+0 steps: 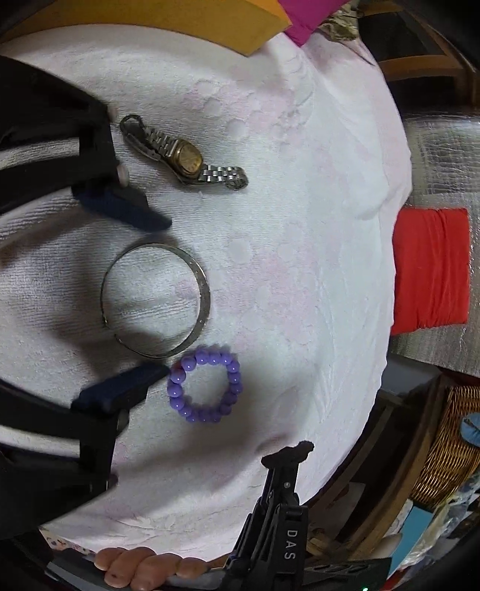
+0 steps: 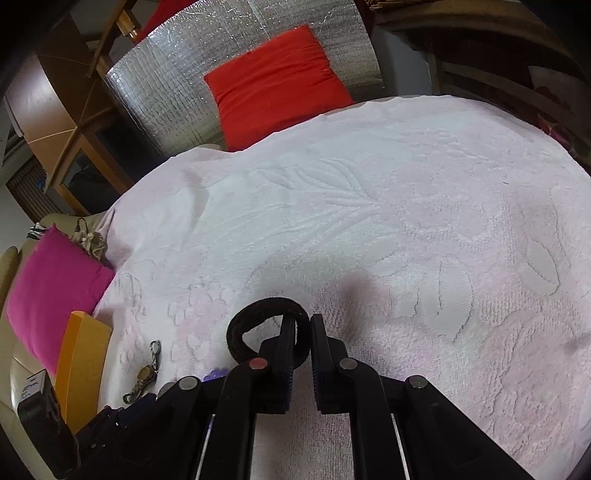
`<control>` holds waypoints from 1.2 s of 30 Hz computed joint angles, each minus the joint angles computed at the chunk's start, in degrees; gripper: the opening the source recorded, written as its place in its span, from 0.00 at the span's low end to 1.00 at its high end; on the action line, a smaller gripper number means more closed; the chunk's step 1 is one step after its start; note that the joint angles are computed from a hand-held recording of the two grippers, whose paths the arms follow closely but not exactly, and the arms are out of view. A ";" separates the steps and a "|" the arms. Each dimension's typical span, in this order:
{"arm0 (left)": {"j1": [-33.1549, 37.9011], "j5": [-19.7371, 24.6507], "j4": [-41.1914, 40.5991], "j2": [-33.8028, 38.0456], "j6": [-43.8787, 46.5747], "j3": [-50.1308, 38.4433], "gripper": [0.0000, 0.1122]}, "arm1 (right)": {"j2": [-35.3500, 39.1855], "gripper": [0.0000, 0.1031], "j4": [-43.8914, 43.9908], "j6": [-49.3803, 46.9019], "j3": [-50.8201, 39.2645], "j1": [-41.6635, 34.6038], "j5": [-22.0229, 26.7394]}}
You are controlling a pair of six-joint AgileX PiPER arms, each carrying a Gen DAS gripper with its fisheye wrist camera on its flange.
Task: Organize jewelry
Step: 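Grasp the black ring with the right tool while the left tool approaches the silver bangle, then carry the ring and bangle into the orange box and open both tools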
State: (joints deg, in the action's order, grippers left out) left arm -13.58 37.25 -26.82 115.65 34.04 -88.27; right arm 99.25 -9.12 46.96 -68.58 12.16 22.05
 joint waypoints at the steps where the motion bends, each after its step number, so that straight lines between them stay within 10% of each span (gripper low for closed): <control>1: 0.06 -0.24 -0.67 -0.24 0.96 0.42 0.56 | 0.01 0.09 0.30 -0.25 0.02 -0.03 0.00; 36: 10.06 -4.89 -5.28 -15.58 5.50 12.17 0.56 | 1.97 0.09 0.45 -0.48 -6.93 11.68 1.73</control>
State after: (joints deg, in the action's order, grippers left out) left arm -3.52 32.36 -32.10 100.07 39.54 -76.09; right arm 101.23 -8.67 46.48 -75.51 23.84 23.78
